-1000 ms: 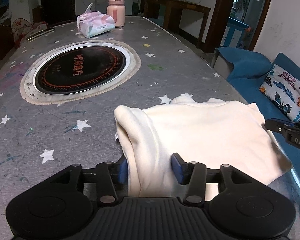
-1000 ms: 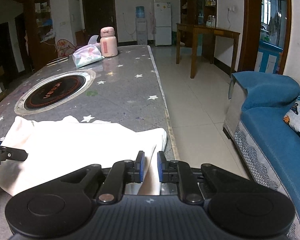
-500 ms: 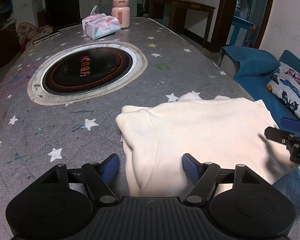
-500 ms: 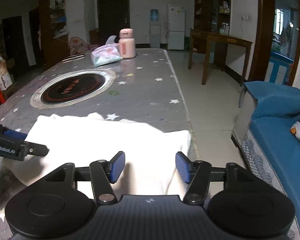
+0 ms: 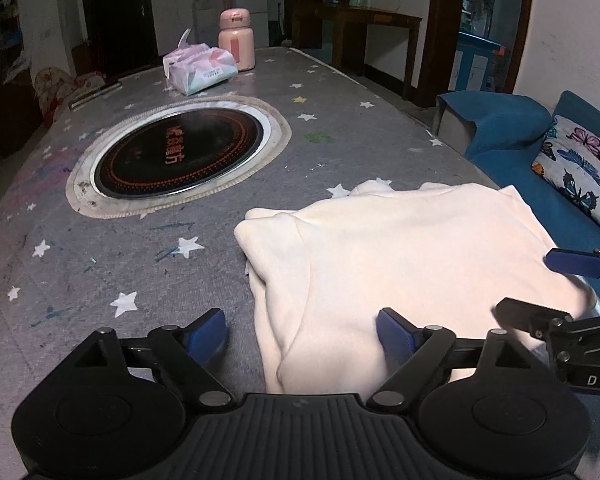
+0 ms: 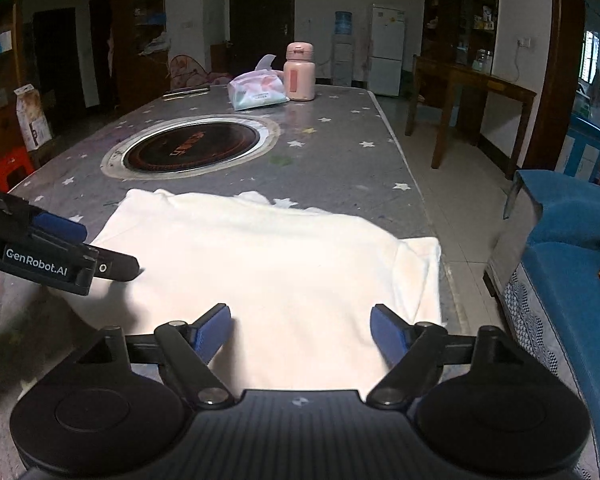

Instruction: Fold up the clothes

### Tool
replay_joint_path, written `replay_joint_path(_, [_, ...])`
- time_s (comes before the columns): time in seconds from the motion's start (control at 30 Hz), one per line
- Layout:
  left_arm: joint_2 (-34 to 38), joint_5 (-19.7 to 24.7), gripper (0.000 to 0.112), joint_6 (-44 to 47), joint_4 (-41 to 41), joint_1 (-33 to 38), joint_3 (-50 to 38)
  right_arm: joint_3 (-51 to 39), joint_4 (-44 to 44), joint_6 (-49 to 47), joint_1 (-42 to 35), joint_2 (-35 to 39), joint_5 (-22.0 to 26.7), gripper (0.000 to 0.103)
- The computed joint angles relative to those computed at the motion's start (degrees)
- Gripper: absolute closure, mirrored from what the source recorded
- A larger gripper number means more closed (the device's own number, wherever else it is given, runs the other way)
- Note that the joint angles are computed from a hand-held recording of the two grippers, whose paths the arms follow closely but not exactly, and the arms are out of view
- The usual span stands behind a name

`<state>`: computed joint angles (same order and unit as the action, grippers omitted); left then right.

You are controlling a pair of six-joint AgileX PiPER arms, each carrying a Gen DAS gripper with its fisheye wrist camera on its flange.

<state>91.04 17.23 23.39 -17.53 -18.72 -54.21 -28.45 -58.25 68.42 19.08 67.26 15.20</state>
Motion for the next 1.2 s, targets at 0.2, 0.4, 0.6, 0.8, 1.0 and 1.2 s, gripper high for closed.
replay_joint_path(0.2, [-2.0, 0.3, 0.02, 3.0, -3.0, 0.3, 2.6, 1.4, -2.8, 5.5, 4.1, -1.5, 2.8, 0.017])
replay_joint_path(0.4, [-4.1, 0.2, 0.013, 6.3, -7.2, 1.0, 5.3, 1.9, -3.1, 8.4, 8.4, -3.8, 7.4, 0.006])
replay_joint_path(0.6, [-6.5, -0.1, 0.009, 10.6, -11.5, 1.7, 8.0, 2.4, -4.2, 12.9, 13.3, -5.5, 13.8, 0.0])
replay_joint_path(0.8, [-9.0, 0.0, 0.009, 11.3, -12.5, 2.3, 10.5, 3.0, -3.2, 15.8, 17.3, -7.0, 18.4, 0.0])
replay_joint_path(1.0, [-11.6, 0.3, 0.009, 9.4, -10.8, 2.1, 12.8, 3.6, -1.4, 18.4, 21.3, -8.5, 22.2, 0.0])
replay_joint_path(1.2, [-14.2, -0.5, 0.009, 5.6, -7.7, 2.0, 15.2, 4.6, 0.1, 21.1, 26.0, -10.1, 26.0, 0.0])
